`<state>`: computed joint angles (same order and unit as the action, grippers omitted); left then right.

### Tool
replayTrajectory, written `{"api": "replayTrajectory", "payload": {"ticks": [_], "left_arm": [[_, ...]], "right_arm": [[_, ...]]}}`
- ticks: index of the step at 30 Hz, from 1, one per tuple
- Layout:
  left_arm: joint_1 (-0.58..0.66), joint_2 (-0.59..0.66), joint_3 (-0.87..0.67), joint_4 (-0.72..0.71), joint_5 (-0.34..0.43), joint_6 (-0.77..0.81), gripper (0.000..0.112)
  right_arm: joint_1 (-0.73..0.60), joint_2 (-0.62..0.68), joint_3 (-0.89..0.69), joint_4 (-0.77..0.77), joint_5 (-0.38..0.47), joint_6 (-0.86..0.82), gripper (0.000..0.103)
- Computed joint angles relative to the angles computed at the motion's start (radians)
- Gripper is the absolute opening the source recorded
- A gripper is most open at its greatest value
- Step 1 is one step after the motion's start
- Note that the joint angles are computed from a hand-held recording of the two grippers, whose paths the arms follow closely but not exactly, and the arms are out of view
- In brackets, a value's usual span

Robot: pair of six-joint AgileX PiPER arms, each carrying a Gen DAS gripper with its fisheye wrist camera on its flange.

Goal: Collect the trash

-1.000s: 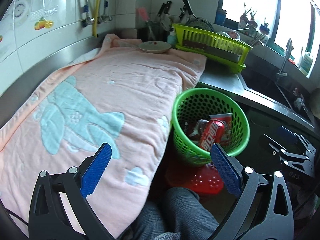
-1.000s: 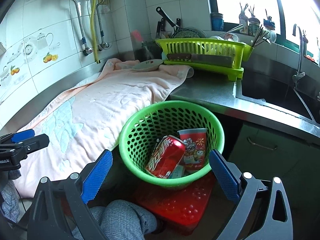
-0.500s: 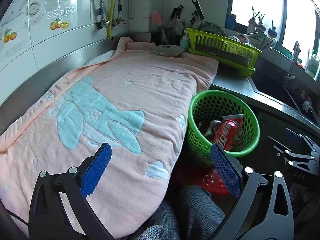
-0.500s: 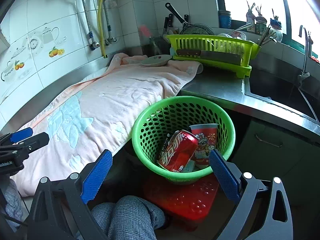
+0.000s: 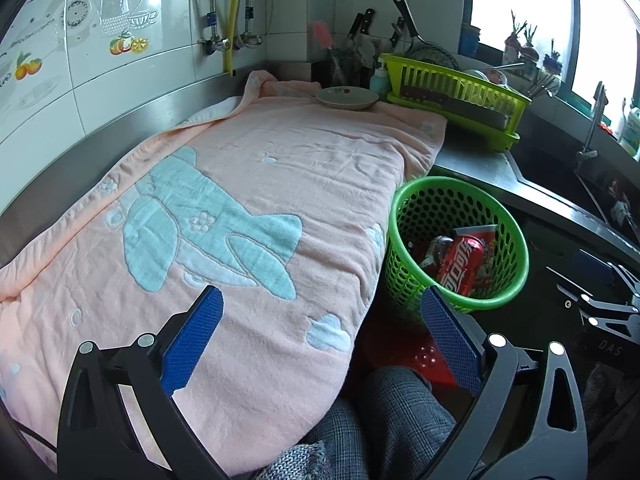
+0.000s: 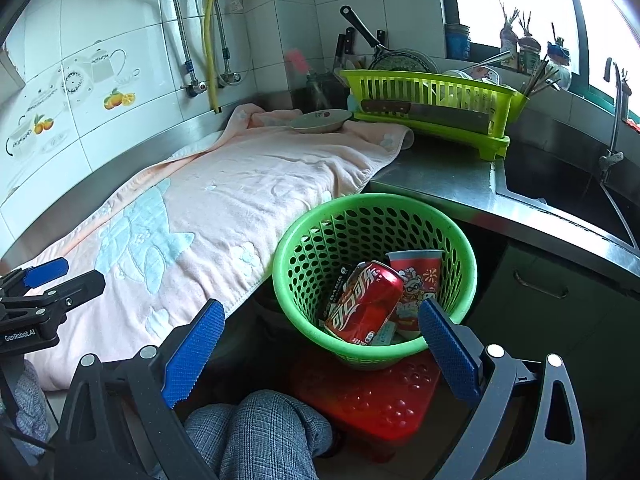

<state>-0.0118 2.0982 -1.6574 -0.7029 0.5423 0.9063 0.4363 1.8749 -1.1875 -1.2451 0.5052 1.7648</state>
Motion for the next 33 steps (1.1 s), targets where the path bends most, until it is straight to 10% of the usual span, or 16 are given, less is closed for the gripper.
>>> {"api": "replayTrajectory", "payload": {"ticks": [33], "left_arm": [[-0.032,-0.018,0.069,0.169,-0.167,-0.146,0.098]], "right_arm": [[0.011,0.048,-0.055,0.062,0.006,-0.07,0.095]]}}
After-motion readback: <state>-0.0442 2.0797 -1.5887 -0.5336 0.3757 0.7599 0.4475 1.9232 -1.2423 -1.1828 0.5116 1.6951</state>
